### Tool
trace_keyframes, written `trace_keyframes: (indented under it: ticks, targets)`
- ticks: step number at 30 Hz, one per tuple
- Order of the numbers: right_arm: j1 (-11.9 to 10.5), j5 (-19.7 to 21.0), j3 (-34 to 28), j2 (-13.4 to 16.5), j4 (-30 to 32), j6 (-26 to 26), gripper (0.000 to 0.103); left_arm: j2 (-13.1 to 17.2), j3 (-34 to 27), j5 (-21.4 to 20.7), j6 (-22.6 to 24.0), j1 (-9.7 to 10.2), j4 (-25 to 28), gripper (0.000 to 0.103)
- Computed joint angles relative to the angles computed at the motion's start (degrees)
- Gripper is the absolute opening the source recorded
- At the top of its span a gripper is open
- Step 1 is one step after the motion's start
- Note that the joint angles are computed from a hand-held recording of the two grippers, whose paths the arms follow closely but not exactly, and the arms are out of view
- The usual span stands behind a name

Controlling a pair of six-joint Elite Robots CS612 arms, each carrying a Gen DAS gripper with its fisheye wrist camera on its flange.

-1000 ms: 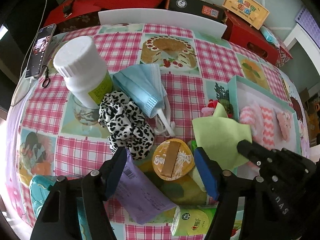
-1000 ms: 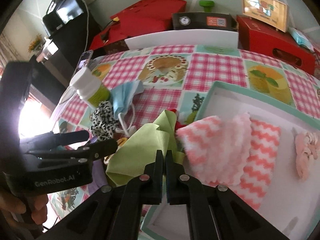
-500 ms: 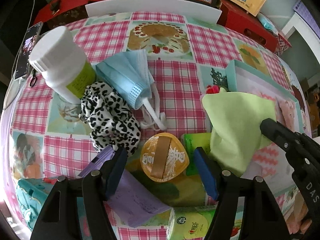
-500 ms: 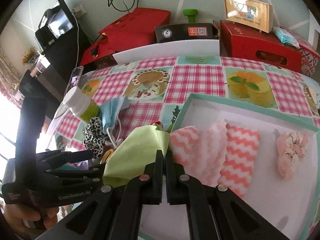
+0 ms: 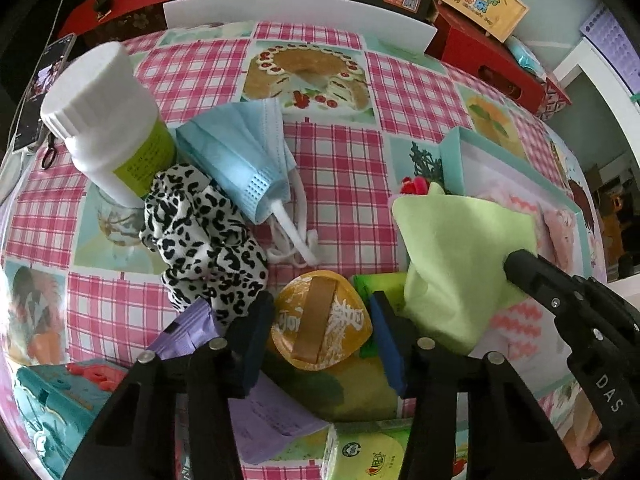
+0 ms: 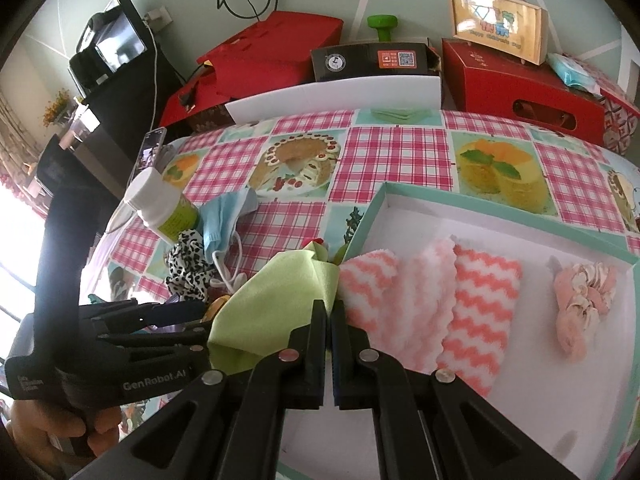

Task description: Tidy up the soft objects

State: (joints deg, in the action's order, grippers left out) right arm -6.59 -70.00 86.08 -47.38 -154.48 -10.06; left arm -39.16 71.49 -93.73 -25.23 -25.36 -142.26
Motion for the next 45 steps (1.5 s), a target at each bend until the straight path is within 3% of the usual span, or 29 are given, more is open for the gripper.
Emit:
trace_keyframes:
  ticks: [1, 10, 17, 25, 33, 45]
  targets:
    - [-0.01, -0.02, -0.03, 0.02, 0.01, 0.05, 0.003, -0.09, 0.22, -0.61, 0.15, 0.08, -0.66, 0.039]
    - [0.02, 0.03, -0.03, 0.05, -0.02, 0.17, 0.003, -0.51, 1.03, -0.47, -0.7, 0.17, -3.1, 0.024]
    - [0.0, 0.11, 0.0, 0.01, 0.01, 0.11, 0.003, -1.21, 2.1, 2.79, -2.38, 0.01, -4.92, 0.021]
    - [-0.15, 1.34, -0.07, -0.04, 0.09, 0.17, 0.003, -2.33, 3.92, 2.42, -3.53, 0.42, -9.85, 0.02]
    - [-0.65, 8.12, 0.85, -0.62, -2.32, 0.55, 0.003, -3.78, 5.87, 4.06, -3.51, 0.15, -15.66, 0.02]
    - [-2.41, 20.48, 2.6, -1.37, -9.89, 6.07, 0.003, -5.6, 8.47, 6.75, -4.75, -0.16, -21.81, 0.02]
